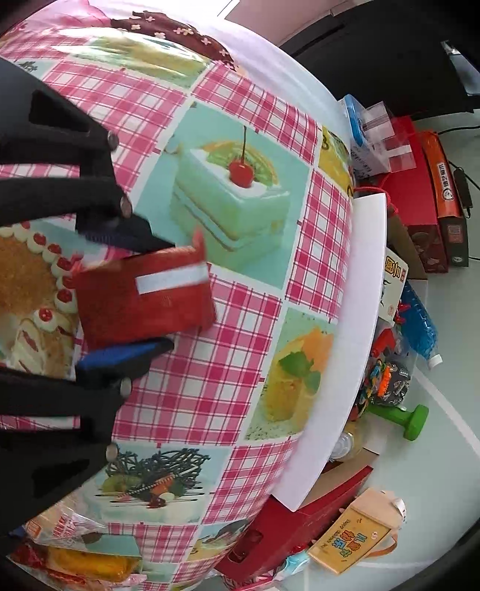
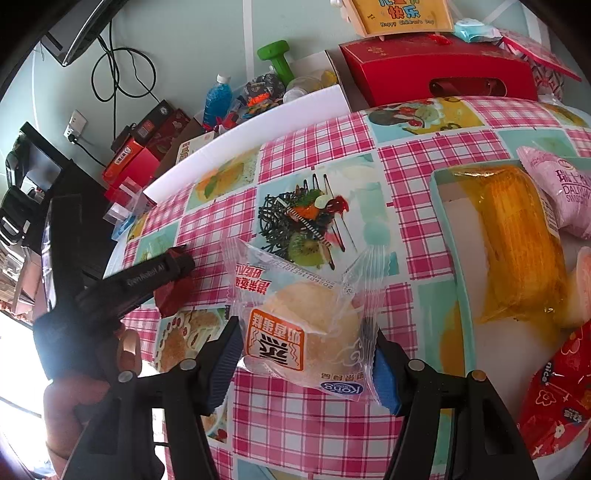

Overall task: Organize snacks
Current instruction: 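Lift both held snacks and carry them over the white tray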

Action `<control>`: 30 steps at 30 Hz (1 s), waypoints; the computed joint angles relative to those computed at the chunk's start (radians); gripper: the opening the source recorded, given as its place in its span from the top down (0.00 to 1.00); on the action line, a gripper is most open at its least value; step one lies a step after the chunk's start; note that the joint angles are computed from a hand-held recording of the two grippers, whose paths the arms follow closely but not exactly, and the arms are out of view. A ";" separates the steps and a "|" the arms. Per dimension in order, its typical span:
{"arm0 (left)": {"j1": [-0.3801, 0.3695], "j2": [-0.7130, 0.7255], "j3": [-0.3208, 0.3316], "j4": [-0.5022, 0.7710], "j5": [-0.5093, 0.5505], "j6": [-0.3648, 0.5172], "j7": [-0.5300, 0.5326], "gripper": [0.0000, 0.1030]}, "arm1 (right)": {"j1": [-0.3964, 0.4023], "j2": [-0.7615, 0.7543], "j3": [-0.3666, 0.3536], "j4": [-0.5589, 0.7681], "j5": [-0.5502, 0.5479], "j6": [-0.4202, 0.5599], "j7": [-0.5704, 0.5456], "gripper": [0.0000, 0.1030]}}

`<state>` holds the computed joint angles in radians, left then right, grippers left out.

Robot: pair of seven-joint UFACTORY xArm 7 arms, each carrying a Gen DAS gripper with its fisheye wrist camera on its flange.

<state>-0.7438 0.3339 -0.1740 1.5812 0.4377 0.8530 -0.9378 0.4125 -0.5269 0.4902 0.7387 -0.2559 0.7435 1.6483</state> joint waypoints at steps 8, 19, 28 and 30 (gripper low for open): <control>0.014 -0.135 -0.028 -0.176 0.002 -0.062 -0.101 0.61 | 0.005 -0.013 0.008 0.012 0.004 0.036 0.009 0.36; 0.043 -0.294 -0.109 -0.295 0.064 -0.112 -0.236 0.61 | -0.009 -0.152 0.052 0.031 0.010 0.179 0.059 0.36; 0.046 -0.356 -0.181 -0.287 0.087 -0.094 -0.261 0.61 | -0.019 -0.238 0.108 0.082 0.034 0.309 0.068 0.36; 0.041 -0.362 -0.192 -0.278 0.101 -0.094 -0.267 0.61 | -0.021 -0.259 0.118 0.091 0.042 0.336 0.068 0.36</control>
